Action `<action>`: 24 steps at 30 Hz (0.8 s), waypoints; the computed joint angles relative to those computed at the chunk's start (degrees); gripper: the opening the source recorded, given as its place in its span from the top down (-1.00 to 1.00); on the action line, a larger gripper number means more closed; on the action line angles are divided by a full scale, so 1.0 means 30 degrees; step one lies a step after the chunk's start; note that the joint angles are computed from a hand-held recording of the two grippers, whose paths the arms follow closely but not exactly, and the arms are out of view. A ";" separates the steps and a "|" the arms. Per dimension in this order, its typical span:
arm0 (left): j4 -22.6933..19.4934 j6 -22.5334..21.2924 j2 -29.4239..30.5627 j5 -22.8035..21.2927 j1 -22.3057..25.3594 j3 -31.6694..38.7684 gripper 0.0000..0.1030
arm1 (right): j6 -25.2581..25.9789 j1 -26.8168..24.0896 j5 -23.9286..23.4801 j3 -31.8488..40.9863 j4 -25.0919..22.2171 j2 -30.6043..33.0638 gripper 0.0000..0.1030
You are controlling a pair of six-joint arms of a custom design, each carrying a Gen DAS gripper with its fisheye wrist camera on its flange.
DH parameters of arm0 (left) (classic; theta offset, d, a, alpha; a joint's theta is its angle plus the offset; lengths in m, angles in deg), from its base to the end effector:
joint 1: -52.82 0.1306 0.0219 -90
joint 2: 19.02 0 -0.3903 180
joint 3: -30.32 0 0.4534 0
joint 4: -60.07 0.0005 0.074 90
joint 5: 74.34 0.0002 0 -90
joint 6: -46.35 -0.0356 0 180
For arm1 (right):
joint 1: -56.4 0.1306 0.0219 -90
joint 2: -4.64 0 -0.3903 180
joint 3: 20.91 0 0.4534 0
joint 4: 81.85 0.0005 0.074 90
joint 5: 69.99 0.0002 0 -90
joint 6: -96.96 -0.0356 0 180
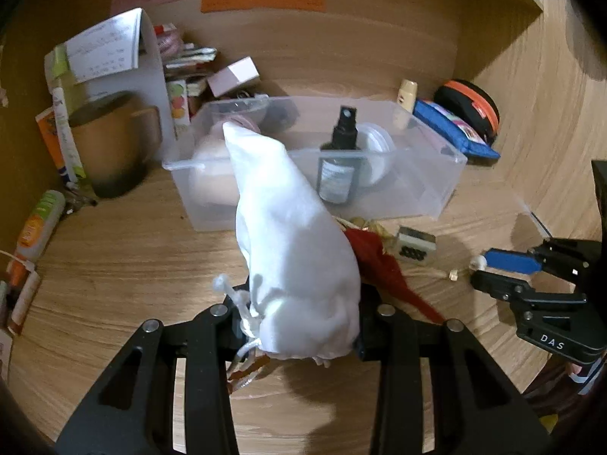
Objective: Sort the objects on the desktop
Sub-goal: 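Lift the white pouch with the left tool while the right tool grasps the small shell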
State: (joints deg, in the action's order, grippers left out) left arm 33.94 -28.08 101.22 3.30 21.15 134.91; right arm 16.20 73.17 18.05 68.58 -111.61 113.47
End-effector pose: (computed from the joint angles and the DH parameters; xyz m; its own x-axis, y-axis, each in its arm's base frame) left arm 0.6302 -0.3804 0.2729 -0.6474 0.0913 -0.7566 0.2110 0.9755 -0.0628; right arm 0.6195 0.1874 0.2669 -0.6646 -0.3679 -0.6504 -0.4220 0.9031 -0.0796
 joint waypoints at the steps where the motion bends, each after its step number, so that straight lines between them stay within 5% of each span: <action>1: 0.0102 -0.0002 -0.0094 -0.0021 0.0037 -0.0077 0.28 | -0.0078 -0.0054 -0.0055 -0.0028 -0.0015 -0.0042 0.49; 24: 0.1045 -0.1025 -0.1140 -0.0560 0.0450 -0.0353 0.28 | -0.0439 -0.0108 -0.0269 -0.0106 0.1295 -0.1261 0.49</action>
